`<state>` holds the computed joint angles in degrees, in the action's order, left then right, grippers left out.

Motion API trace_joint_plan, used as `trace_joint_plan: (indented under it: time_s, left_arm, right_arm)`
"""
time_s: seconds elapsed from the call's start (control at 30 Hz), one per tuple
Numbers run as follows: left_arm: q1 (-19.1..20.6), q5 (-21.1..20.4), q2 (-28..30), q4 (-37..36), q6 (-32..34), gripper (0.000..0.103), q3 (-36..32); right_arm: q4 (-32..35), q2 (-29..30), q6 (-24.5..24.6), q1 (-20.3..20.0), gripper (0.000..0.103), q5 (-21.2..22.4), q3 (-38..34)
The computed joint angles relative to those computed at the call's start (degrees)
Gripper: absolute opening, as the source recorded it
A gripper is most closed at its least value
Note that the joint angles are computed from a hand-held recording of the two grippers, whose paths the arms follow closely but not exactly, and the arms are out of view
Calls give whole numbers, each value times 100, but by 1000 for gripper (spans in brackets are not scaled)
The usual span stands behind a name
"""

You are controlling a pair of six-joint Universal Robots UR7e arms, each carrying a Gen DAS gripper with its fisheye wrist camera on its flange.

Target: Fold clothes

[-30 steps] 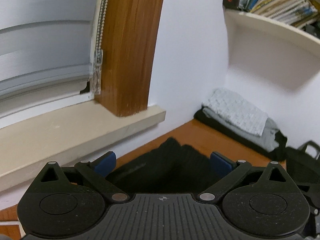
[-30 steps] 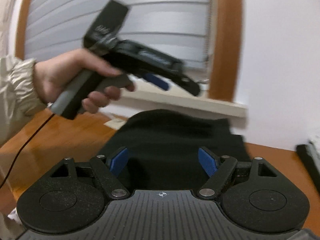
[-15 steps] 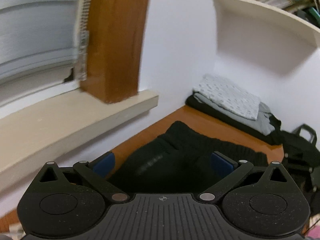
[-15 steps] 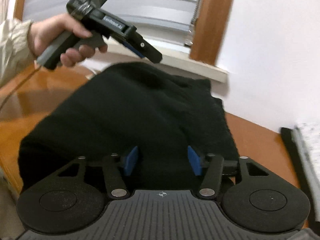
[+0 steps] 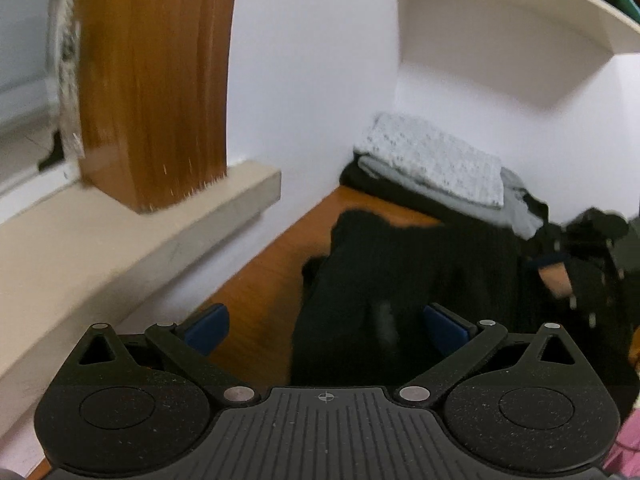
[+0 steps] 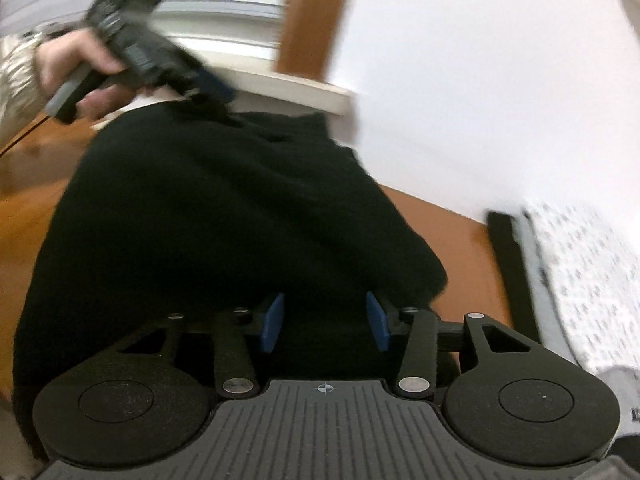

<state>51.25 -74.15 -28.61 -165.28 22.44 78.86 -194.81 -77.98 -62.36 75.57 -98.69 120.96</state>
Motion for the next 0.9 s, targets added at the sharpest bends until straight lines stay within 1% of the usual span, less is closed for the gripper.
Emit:
trace_joint_plan:
  time_s: [0.03,0.1,0.13,0.17,0.23,0.27,0.3,0.4,0.43,0.53,0.67,0.73,0.8,0.9]
  left_arm:
    - [47,-107,6,4,-85,103,-2]
    - [128,-304,6,-25,-236,103,20]
    - [144,-333,0,-133,-202,103,70]
    - [160,-363,-6,-240,-168,103,120]
    - [189,-421,-28,-458,-122,103,230]
    - [193,-427,-46,-498,-84,103,272]
    - [192,-421,-62,-497,-25,103,297]
    - [255,-567,-95,-672,120,103,395]
    - [284,-610,-98,-635,97,103,393]
    - [385,-795,-79,-394,-61,103,282]
    - [520,-1073,-37,-92,-253,103,112]
    - [637,-1345,-6,217,-521,103,-40]
    - [758,-1642,49,537,-766,103,-223]
    - [830,-1845,142,806,-804,103,-436]
  right_arm:
    - [-31,-17,142,-52,45,22,-18]
    - [103,-87,661,-117,45,123,-40]
    - [51,-137,986,-120,45,160,18]
    - [-241,-121,1166,-59,46,47,128]
    - [-944,-24,1441,102,67,-272,347]
    - [-1291,38,1569,189,84,-447,441]
    - [-1548,72,1626,227,84,-540,544]
    - [-1804,-81,2115,208,84,-584,925]
    - [-1877,-137,2286,199,84,-595,1051]
    - [-1965,-132,2933,97,84,-469,1130]
    - [-1845,-125,3593,-84,84,-221,1019]
    - [-1704,-93,3898,-187,84,-50,895]
    - [-1582,-27,4084,-286,85,81,751]
    - [-1297,36,4233,-497,87,404,526]
